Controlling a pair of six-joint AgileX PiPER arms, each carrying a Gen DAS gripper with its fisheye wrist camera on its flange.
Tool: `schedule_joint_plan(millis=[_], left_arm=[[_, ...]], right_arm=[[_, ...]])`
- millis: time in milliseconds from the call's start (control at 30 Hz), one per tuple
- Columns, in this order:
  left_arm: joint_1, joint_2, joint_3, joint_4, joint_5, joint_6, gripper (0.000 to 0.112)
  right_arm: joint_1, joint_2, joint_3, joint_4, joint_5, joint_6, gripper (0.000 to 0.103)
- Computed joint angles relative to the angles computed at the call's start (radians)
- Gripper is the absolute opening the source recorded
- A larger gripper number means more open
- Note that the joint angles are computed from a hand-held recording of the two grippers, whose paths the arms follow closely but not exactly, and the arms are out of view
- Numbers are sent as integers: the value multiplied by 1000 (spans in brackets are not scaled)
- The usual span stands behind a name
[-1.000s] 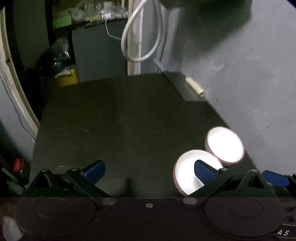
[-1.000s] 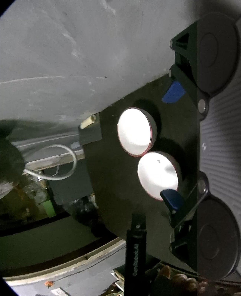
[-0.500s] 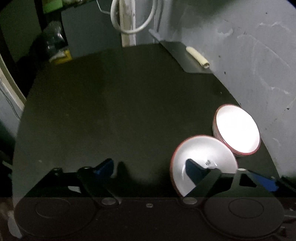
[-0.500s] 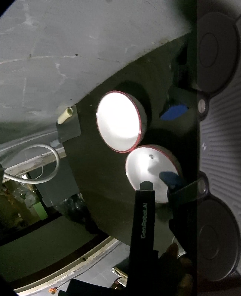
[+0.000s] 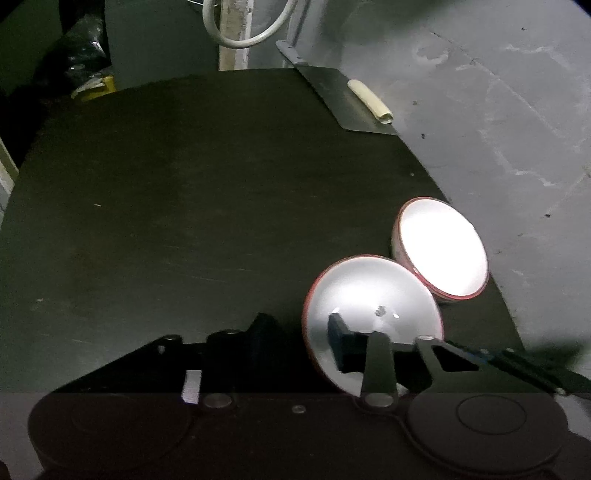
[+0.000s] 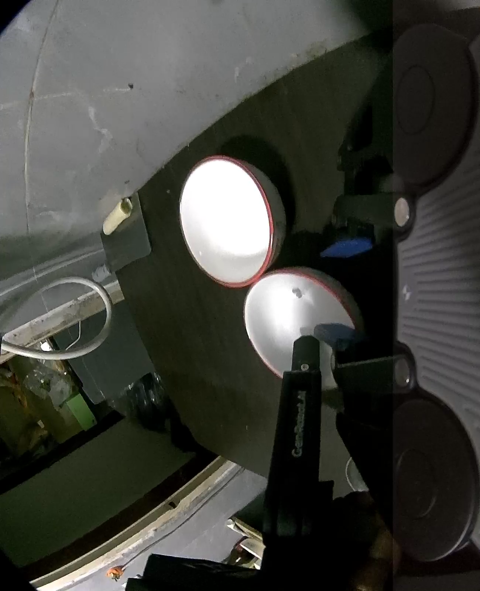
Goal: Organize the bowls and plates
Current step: 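Grasp the rim of a red-rimmed white bowl with the left gripper, then carry the white bowl with the left gripper onto the plate stack, open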
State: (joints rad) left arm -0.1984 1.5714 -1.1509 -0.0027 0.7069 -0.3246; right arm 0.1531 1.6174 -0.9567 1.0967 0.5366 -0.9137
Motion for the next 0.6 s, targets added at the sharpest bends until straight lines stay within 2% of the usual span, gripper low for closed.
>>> schedule_joint_plan(millis=[67,200,433,600], left_arm=[[8,-6,6,-46,-7,44,14],[7,-33,34,-55,-21,51,14],[-3,-121,75,-64,-69,36,14],[-33,-224,107,-53,-98,33,14]], right_arm=[[4,1,2,7,-2,-2,35],[-4,-17,9,-7,4,20,27],[-28,-101,51,44,12,-26,27],[-54,-210,95,65,22,-41,27]])
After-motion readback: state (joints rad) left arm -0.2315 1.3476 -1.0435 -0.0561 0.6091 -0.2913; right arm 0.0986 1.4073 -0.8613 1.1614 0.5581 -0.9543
